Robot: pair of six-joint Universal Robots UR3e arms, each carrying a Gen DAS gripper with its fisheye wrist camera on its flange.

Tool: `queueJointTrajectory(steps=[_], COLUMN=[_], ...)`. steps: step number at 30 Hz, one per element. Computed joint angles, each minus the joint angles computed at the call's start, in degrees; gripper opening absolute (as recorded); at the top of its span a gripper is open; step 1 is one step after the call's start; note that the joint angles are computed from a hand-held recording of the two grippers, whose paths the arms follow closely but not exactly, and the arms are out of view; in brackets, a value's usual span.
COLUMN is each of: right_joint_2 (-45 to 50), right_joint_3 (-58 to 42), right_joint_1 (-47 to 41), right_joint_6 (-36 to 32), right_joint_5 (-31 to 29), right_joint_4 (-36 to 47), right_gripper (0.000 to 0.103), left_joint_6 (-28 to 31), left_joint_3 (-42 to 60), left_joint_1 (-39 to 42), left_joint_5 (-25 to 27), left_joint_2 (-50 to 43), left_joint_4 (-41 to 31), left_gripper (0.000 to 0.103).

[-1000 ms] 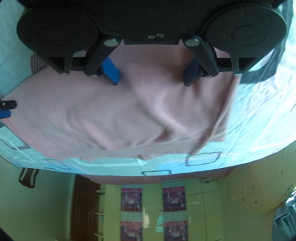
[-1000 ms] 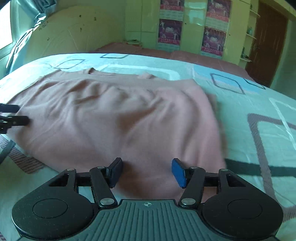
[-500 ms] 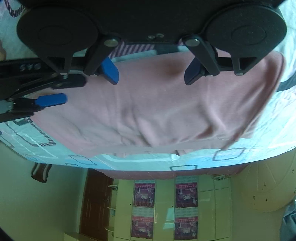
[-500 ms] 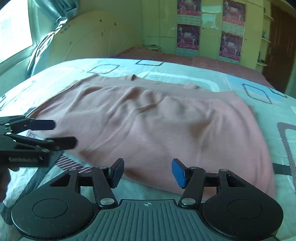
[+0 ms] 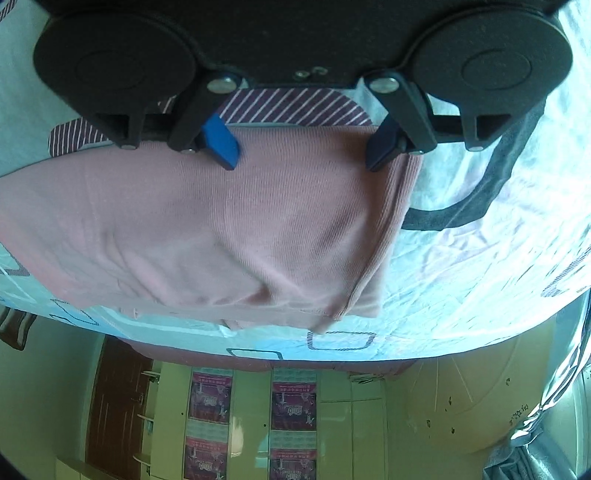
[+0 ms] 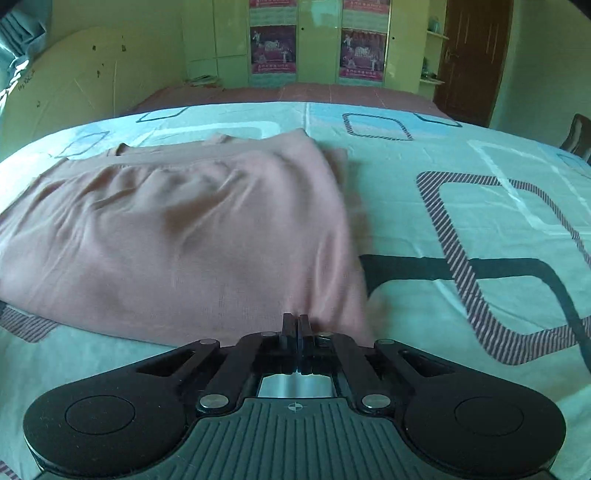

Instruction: Fold small clothes

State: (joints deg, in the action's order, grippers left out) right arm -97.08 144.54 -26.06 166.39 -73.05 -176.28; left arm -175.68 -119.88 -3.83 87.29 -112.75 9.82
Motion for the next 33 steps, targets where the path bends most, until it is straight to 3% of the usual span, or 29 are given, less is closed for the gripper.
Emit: queueJointTrajectory(steps=[2,7,12,24,25,26,27,28,30,32,33], right_joint_2=[-1.9,-0.6,1.8,1.5,1.3,1.0,0.7,0.1,-2.8,-6.3,-7.3], right_joint_3=[1.4,0.0,1.4,0.8,1.0,1.3,1.4,1.5,3.6,6.0,5.4], right_joint_1=[-1.9,1.7,1.0,-0.5,-1.1,-1.6,-2.1,-2.4,-3.5,-5.7,-6.0], right_joint_6=[0.7,-0.7,-1.5,-3.5,-3.8,-4.2,-4.4,-4.1,-2.1,-1.1,-0.5], right_joint_5=[1.6,-2.5,-1.6,0.4,1.0,1.6,2.2,2.5,4.4,9.4,12.1], right_joint_4=[-0.4,0.8,-2.8,-0.9,-0.7,-0.5,-0.2,0.2,-1.8,-2.9,-0.9], right_gripper=[0.000,0.000,0.000,0.000,0.000,0.000,0.000,0.000,0.000,0.000,0.000], left_joint_6=[-0.4,-2.0,-2.1,-2.3,-3.2,-4.4,-6.8,-8.0,-11.4,-14.2,-16.9], left_joint_3=[0.7,2.2,2.0,-1.8,-3.0,-3.8,-4.2,-5.9,-11.7,-16.9,-18.8], left_joint_1=[-1.4,-3.0,-2.7,0.2,0.6,0.3,-0.9,-0.3,4.0,9.8,13.3], left_joint_5=[2.1,4.4,3.9,1.1,1.6,3.7,8.7,9.1,3.0,-7.9,-14.8], left_joint_2=[-0.6,-1.8,-2.0,2.4,3.2,3.8,4.2,5.2,9.5,13.2,13.5], left_joint_4=[0.0,-0.4,0.0,-1.4,-1.0,-1.0,-1.6,-0.8,1.7,4.1,5.6], left_gripper=[0.076,0.077,0.078,0.080,0.081,0.092,0.095,0.090,0.082,0.068,0.066])
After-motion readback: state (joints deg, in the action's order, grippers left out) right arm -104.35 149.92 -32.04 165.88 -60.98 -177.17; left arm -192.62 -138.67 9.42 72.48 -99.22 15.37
